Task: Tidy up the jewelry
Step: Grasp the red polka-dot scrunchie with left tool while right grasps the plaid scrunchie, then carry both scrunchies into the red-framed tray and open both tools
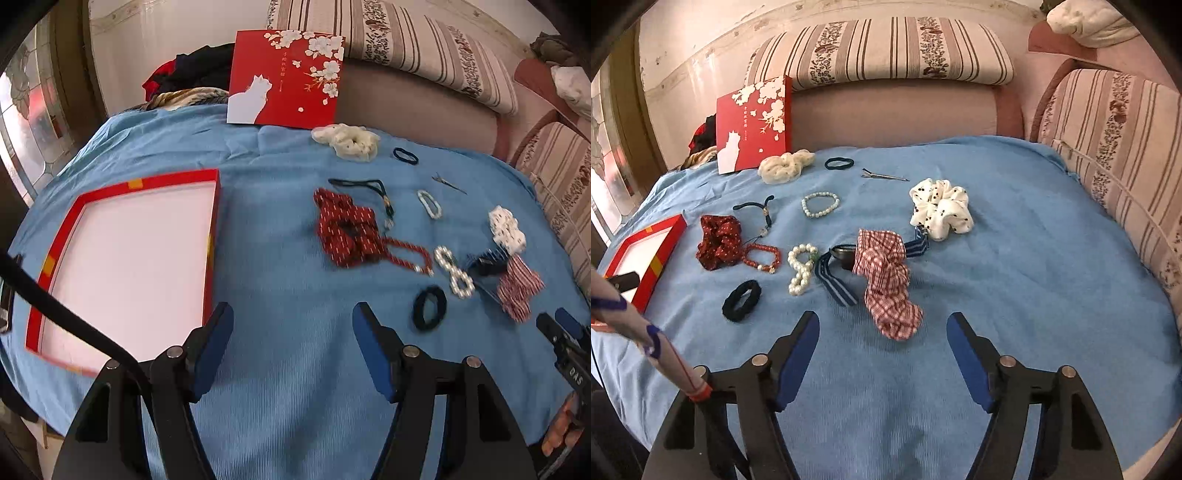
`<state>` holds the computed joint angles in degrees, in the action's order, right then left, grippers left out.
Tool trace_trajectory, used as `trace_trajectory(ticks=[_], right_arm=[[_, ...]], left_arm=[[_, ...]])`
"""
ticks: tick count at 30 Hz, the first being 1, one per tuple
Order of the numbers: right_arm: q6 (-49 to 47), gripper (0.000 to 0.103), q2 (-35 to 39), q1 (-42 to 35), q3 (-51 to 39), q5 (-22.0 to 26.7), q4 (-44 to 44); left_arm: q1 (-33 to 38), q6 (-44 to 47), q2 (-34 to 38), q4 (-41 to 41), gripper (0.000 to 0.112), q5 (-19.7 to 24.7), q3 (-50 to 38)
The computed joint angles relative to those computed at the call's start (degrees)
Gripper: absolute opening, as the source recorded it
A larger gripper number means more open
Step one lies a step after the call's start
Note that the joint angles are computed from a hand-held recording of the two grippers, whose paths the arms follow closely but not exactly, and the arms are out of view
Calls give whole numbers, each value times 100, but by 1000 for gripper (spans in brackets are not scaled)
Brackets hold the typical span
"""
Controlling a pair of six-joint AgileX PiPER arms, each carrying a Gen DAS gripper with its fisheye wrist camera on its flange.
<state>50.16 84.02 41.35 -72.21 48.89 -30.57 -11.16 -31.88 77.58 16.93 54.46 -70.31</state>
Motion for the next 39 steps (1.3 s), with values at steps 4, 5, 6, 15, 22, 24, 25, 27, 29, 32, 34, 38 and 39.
trace_trajectory(ticks=[4, 5, 6, 15, 22, 24, 25, 27, 29, 32, 34, 38, 39], right_arm=[[-265, 76, 370, -273, -207, -114, 252], [-351, 76, 442, -345, -252, -144, 340], [-442, 76, 501, -412, -295, -157, 432], [-785, 76, 1002, -818, -608, -302, 1016], [-681, 49, 1191, -801, -703, -176, 853], [-875, 19, 1229, -895, -746, -135, 1143], [-913, 17, 1189, -952, -710, -161, 1301], [-935, 13, 1040, -1016, -612, -227, 1499], [-887, 12, 815, -960, -541, -171, 1471], [-820, 12, 541, -791, -558, 18, 1329], [-816, 12, 333, -631, -625, 187, 1258], [-810, 12, 202, -171, -949, 492, 1159], [-812, 12, 247, -23, -1080, 552, 1144]], left_arm=[[331, 544, 712, -455, 69, -138, -564], [434, 702, 924, -663, 69, -169, -726], [501, 807, 1082, -811, 69, -172, -849], [1063, 1735, 2655, -2320, 69, -124, -2108], [947, 1671, 3090, -2225, 30, 42, -2476], [924, 1871, 3127, -2373, 7, 292, -2583], [897, 1878, 3016, -2375, 7, 250, -2494], [794, 1847, 2711, -2209, 7, 175, -2287], [733, 1825, 2266, -2096, 7, 94, -1987], [809, 1955, 1539, -2133, 7, 85, -1525], [934, 2088, 1117, -2197, 7, 116, -1263], [1758, 2659, 77, -2540, 8, 367, -685], [2106, 2854, -113, -2643, 8, 479, -601]])
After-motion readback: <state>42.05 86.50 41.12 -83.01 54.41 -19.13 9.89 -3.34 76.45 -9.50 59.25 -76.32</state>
